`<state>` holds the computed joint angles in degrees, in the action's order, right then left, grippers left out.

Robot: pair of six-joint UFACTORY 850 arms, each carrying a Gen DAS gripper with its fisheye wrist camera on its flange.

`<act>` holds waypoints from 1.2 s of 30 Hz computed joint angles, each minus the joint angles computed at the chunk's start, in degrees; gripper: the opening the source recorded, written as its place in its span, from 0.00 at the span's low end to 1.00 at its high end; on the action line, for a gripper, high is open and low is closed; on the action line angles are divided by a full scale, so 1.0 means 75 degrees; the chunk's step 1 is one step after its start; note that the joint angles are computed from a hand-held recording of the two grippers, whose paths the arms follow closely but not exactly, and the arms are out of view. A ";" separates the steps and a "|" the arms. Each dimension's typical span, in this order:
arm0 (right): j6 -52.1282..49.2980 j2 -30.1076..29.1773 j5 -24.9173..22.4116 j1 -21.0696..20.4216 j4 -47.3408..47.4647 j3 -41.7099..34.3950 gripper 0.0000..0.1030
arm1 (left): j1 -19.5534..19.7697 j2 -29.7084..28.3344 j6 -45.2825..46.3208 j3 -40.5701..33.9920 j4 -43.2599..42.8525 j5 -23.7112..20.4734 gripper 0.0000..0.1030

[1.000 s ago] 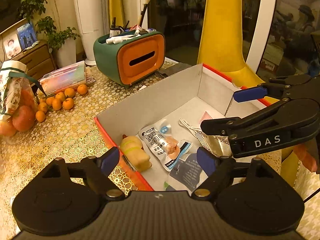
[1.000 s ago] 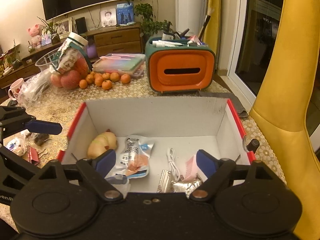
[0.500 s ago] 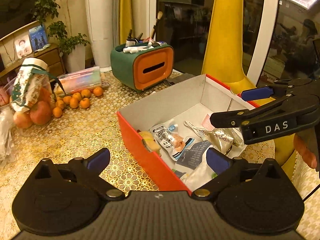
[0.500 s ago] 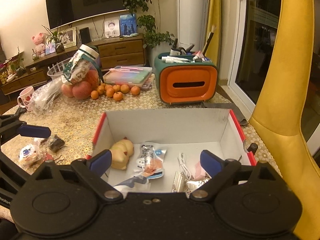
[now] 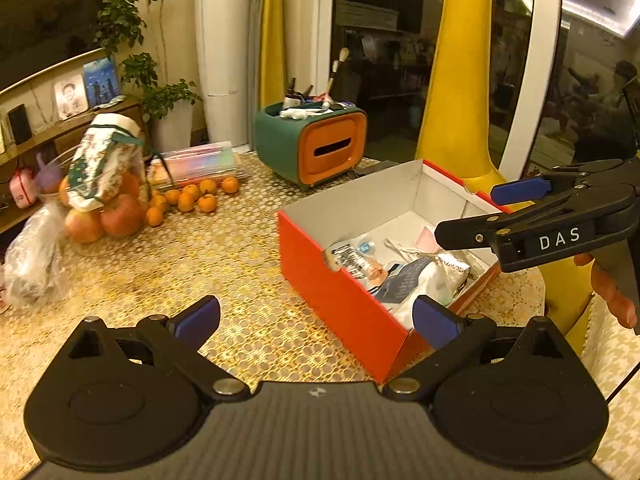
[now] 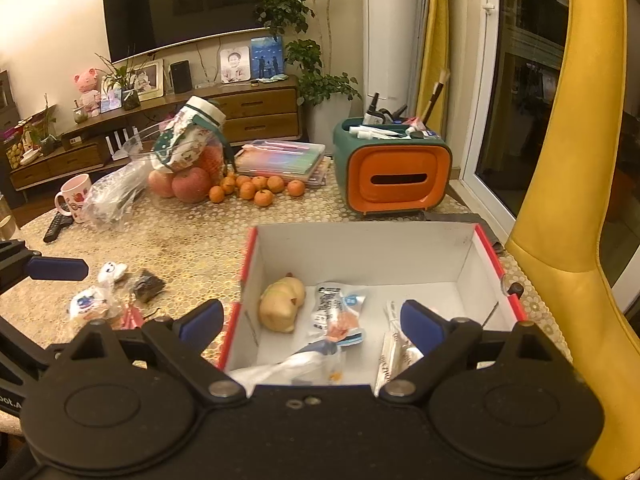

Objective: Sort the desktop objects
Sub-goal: 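Withdraw both open tools from the box back over the table items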

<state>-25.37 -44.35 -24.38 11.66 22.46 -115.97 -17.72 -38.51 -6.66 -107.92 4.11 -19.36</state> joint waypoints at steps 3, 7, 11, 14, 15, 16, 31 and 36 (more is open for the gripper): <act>-0.0001 0.0154 0.0076 0.0095 -0.0030 0.0200 0.92 | 0.0047 0.0295 -0.0304 0.0422 0.0215 0.0131 1.00; 0.0004 0.0349 0.0179 0.0240 -0.0032 0.0443 0.92 | 0.0180 0.0737 -0.0166 0.1094 -0.0157 0.0530 1.00; -0.0018 0.0493 0.0262 0.0372 0.0000 0.0636 0.92 | 0.0315 0.1063 -0.0143 0.1551 -0.0331 0.0722 1.00; -0.0047 0.0581 0.0308 0.0479 0.0056 0.0750 0.92 | 0.0396 0.1303 -0.0349 0.1905 -0.0185 0.0925 1.00; -0.0040 0.0592 0.0312 0.0518 0.0054 0.0758 0.92 | 0.0417 0.1375 -0.0449 0.2001 -0.0081 0.0956 1.00; -0.0039 0.0614 0.0326 0.0557 0.0056 0.0787 0.92 | 0.0440 0.1443 -0.0457 0.2099 -0.0057 0.0997 1.00; 0.0134 0.0806 0.0552 0.1183 -0.0131 0.1086 0.92 | 0.0739 0.2294 -0.2264 0.3297 0.1728 0.1368 1.00; 0.0227 0.0773 0.0529 0.1356 -0.0193 0.1078 0.92 | 0.0797 0.2570 -0.2390 0.3658 0.1978 0.1544 1.00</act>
<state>-23.66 -38.55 -20.42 21.83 21.01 -107.88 -11.75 -19.23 -24.58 -80.49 18.95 -7.78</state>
